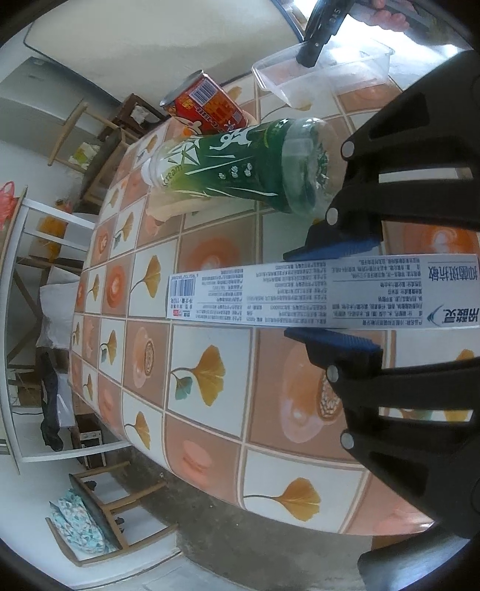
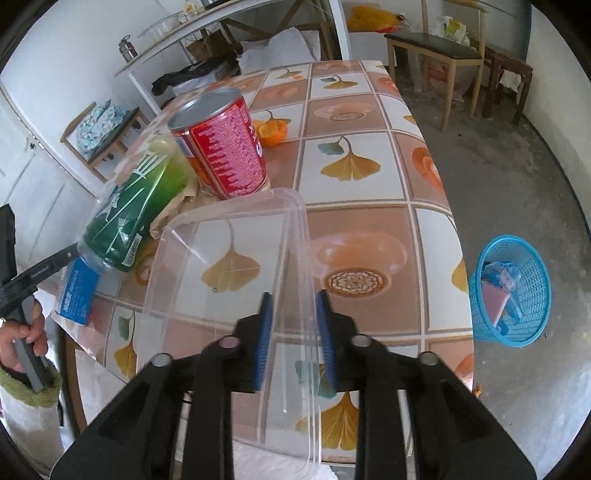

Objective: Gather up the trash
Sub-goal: 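Lift the toothpaste box with the left gripper while the right gripper lifts the container, then carry the toothpaste box and clear container over the blue wastebasket and release both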

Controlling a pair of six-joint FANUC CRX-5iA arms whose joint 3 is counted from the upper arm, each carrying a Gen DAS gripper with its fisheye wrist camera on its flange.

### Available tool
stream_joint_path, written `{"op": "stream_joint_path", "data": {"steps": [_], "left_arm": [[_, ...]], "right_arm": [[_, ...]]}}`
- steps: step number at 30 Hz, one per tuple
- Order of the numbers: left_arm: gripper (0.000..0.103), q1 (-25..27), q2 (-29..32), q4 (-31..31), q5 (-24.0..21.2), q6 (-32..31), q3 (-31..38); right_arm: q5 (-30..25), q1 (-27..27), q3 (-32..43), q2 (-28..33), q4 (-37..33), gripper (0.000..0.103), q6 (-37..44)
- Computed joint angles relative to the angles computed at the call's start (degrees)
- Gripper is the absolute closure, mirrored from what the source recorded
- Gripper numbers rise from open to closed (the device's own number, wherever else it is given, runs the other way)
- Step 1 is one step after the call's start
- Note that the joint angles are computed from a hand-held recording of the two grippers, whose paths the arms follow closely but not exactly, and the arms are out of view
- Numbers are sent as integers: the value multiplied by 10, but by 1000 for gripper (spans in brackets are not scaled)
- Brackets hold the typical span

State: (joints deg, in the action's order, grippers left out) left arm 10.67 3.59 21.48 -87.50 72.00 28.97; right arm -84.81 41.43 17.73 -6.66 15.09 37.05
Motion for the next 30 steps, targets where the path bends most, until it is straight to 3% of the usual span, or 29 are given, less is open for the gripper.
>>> {"op": "stream_joint_path", "data": {"steps": [4,13,20,24,30], "left_arm": [[71,27,-22,31,19,-6,-32],[71,111,-93,142,43,-28,-110],[71,127,-123,203,39,-55,-113],[71,95,-120,243,38,-66,-90],[71,-32,-76,242,38,-51,-20]], "right_arm": [[-1,7,-2,-1,5,98,-18],[30,35,-16,-23,24,99,-51],[55,67,-40,-62,70,99,-78],[54,83,-78,-105,114,99,-119],[-10,127,-175,-220,216,99,-254]]}}
